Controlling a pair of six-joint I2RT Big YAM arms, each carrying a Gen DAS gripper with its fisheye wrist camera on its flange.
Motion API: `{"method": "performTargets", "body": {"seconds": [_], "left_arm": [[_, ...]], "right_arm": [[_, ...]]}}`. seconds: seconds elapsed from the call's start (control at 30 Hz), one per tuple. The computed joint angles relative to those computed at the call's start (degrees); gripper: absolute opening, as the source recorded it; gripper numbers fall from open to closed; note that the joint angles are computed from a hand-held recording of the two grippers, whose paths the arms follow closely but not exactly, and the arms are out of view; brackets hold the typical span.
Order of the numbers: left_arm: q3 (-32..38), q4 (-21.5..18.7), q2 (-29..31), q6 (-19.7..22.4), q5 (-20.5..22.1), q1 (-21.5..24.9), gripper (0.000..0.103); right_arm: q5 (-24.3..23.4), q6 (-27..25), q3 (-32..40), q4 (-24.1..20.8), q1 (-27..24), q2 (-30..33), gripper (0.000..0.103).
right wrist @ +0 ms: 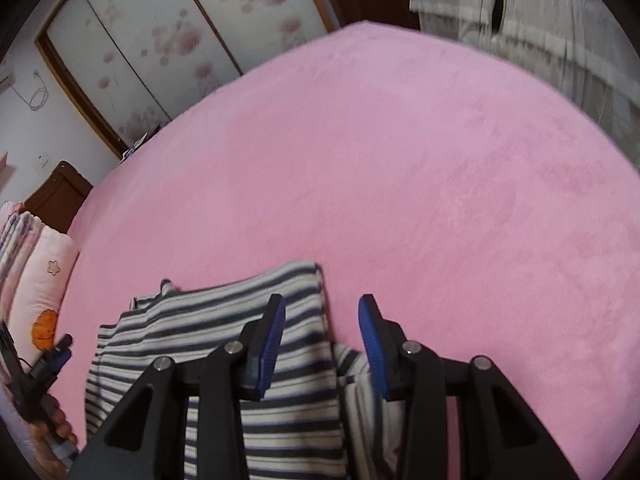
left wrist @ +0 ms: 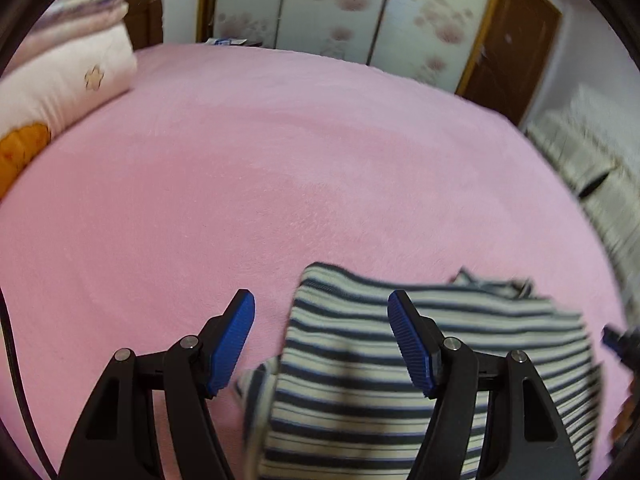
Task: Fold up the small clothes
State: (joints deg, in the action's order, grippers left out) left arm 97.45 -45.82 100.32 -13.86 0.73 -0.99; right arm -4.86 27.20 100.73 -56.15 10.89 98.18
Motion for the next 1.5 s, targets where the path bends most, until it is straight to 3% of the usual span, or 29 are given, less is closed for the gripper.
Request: {"method": "performTargets", "body": {"seconds": [0.23, 0.27, 0.3, 0.43, 0.7, 0.83, 0.93, 1.0, 1.07, 1.23, 1.37, 1.5], "left_arm": [[2.76, -2.3, 3.98, -3.59, -0.43, 1.09, 0.068], [3.19, -2.57, 4.5, -3.8, -0.51, 1.15, 0.068], [3.66, -2.85, 5.14, -3.7, -1.12, 0.84, 0.068], [5.41, -4.27, 7.01, -2.29, -5.16, -0.72, 0.068], [5.47, -4.67, 7.61, -3.65, -8.33, -1.44, 0.069], [6.07, -6.56, 8.09, -4.64, -9.69, -1.93, 0.072], [2.64, -3.38, 4.91, -5.47, -9.94, -2.21, 0.072], [-1.17, -0.62, 0.98, -5.34, -8.94, -2.54, 0.072], [-4.32, 0.54, -2.57, -4.46, -7.39, -2.57, 0.072], [-15.12, -0.12, -14.29, -1.1, -7.03, -2.04, 0.072], [-25.17, 0.18, -24.09, 2.33, -5.41, -0.78, 0.072], [-32.9, -0.42, -30.58, 4.13, -4.15, 0.13, 0.072]], "right_arm": [[-3.13, 1.42, 1.53, -1.18, -0.04, 4.0, 0.037], [-2.83, 0.75, 1.07, -0.48, 0.29, 4.07, 0.013], [-1.95, -0.02, 1.26, -0.78, 0.65, 4.23, 0.005], [10.61, -3.44, -1.84, 2.44, 3.51, 0.84, 0.005], [22.44, -5.1, -2.16, 2.24, 6.01, 0.17, 0.005], [17.62, -4.6, -1.02, -2.86, 5.35, 2.17, 0.005], [15.15, -3.34, -3.02, -1.2, 5.35, -0.69, 0.018], [12.45, -3.78, -4.55, -0.51, 5.13, -3.52, 0.025], [9.86, -5.22, -6.37, -0.77, 5.06, -7.03, 0.026], [5.45, -9.45, -14.53, -2.62, 5.06, -17.95, 0.026], [3.49, -9.26, -22.09, -4.11, 5.85, -25.98, 0.026], [2.43, -8.9, -26.93, -5.71, 6.64, -29.52, 0.026]]}}
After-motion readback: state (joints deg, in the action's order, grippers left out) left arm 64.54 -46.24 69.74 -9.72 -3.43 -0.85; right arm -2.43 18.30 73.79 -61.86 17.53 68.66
